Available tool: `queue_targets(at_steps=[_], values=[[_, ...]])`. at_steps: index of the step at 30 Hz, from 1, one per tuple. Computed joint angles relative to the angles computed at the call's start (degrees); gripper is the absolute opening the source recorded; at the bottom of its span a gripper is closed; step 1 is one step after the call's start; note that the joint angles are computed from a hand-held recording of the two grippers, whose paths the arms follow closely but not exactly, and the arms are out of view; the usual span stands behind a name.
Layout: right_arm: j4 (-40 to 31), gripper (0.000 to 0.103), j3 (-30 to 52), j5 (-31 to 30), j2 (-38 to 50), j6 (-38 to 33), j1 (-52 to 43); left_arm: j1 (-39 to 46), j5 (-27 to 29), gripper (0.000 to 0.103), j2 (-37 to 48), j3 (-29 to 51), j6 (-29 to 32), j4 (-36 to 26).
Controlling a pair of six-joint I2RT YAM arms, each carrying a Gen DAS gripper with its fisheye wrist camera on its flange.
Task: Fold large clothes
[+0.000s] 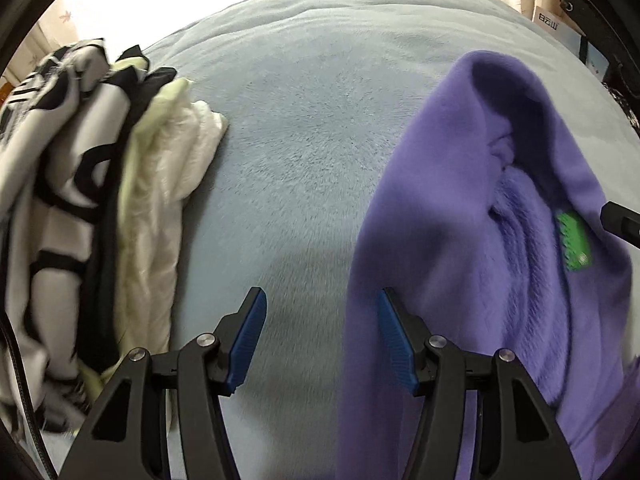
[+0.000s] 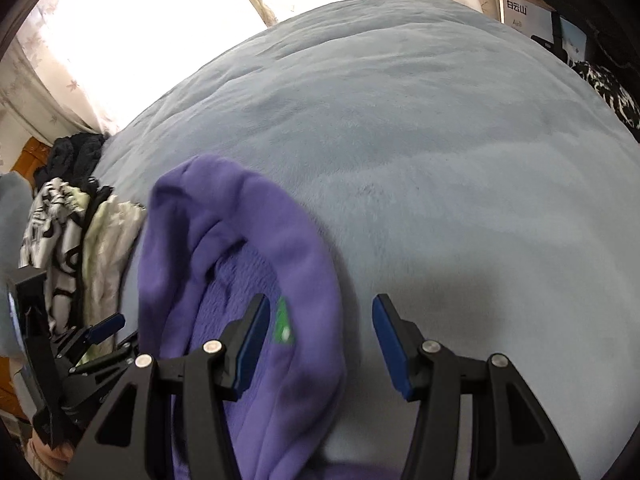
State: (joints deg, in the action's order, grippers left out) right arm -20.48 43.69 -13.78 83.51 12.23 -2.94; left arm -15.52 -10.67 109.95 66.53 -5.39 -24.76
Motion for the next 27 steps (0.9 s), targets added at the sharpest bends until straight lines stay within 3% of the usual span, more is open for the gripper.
queue_targets(at_steps=[4, 7, 8, 9, 10, 11, 13, 16, 21, 24, 27], values=[[3.4, 0.053, 1.5, 1.4, 4.5, 0.0, 0.5, 0.5, 0.2, 0.072, 3.4, 1.5, -1.4, 2.4], [6.4, 0.053, 1.8, 0.8, 7.8, 0.5, 0.4, 1.6, 2.6, 0.071, 5.2, 2.1, -3.5, 3.5], [7.2, 0.052, 1.8, 0.3, 8.9, 0.5, 0.3, 2.0, 3.8, 0.067, 5.2, 1.9, -4.4, 3.9], [8.4, 0.048, 1.3, 0.2, 9.1, 0.4, 0.3, 2.7, 7.1, 0.042, 4.6, 1.1, -4.5, 5.0], [9.8, 0.037, 0.6, -0.5, 9.2, -0.1, 0.4, 3.1, 10.2, 0.004, 4.0, 0.3, -4.1, 5.8], [10.7, 0.018, 0.1, -1.5, 9.2, -0.7, 0.4, 2.9, 10.9, 0.003, 3.5, -0.4, -3.8, 6.2], [12.0, 0.013, -1.0, -1.3, 8.2, -1.3, 0.8, 0.1, 4.9, 0.002, 1.6, -2.6, -2.7, 8.0], [13.6, 0.011, -3.9, 1.2, 3.5, -2.7, 2.0, -1.9, 0.1, 0.002, -3.1, -7.3, -3.3, 10.9], [11.5, 0.010, -9.2, -1.9, -10.8, -4.5, -1.1, -1.5, -1.8, 0.002, -17.8, -16.4, -3.5, 10.7], [6.3, 0.010, -11.9, -6.4, -23.5, -6.6, -3.6, -2.4, -2.0, 0.002, -28.5, -21.0, -3.5, 7.2], [-3.9, 0.010, -12.6, -11.6, -37.9, -8.7, -5.8, -1.9, -0.7, 0.002, -41.8, -24.9, -3.5, 1.0]])
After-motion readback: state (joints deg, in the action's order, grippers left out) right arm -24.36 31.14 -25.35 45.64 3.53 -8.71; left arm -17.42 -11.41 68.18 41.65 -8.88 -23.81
